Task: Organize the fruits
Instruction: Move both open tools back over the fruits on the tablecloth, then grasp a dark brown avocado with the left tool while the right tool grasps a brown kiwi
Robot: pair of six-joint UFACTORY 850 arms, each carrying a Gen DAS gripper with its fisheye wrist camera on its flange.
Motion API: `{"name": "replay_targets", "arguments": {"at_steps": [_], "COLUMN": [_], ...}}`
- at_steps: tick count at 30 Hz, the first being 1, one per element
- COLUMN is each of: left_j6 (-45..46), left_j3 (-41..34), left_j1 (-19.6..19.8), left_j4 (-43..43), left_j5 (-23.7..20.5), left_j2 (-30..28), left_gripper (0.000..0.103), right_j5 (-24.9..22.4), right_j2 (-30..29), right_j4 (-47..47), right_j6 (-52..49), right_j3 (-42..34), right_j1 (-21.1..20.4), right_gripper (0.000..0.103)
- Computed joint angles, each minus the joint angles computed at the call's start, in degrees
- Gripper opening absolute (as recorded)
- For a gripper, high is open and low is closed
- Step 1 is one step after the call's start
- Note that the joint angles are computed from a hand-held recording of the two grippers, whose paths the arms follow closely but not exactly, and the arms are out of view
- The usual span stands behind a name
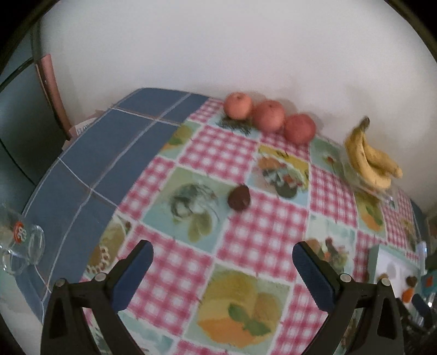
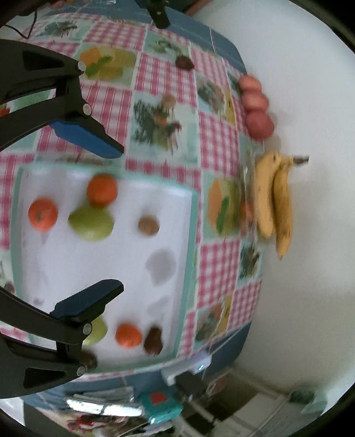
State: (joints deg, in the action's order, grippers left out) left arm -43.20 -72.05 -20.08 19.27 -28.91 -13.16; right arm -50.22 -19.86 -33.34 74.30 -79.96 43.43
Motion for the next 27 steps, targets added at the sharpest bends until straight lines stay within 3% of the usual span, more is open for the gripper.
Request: {"name": "replay_targets", "arguments": {"at_steps": [4, 9, 18, 24, 27], "left_j6": [3.43, 12.56, 21.87, 23.92, 24.74], "left_j3": [-1.90, -5.26, -13.01, -16.29, -17.14], "left_j1": [2.42, 5.01, 4.76, 4.34, 4.10], "left_j4": [-3.33, -14.14, -20.79, -20.40, -20.51], "left_j5": [1.19, 2.15, 0.58, -0.85, -1.14], "left_j2": [-1.74, -5.37, -14.68, -19.38, -20.60], "left_gripper": [0.103, 0.103, 0.102, 0.101, 0.094], "right_j5": [2.20, 6.03, 6.06, 6.63, 6.36], "right_j2": [-3.29, -7.83, -18.50, -23.89, -25.77], "right_j4": [-0.28, 2.86, 8.37, 13.16, 13.80], "right_j6": [-1.77, -6.26, -16.29, -21.86, -23.20], "right_j3": [-4.18, -9.98, -21.46, -25.45, -27.05], "right_j1": [0.45, -0.21, -1.36, -1.86, -1.93], "right_gripper": [0.090, 0.090, 0.090, 0.090, 0.090]}}
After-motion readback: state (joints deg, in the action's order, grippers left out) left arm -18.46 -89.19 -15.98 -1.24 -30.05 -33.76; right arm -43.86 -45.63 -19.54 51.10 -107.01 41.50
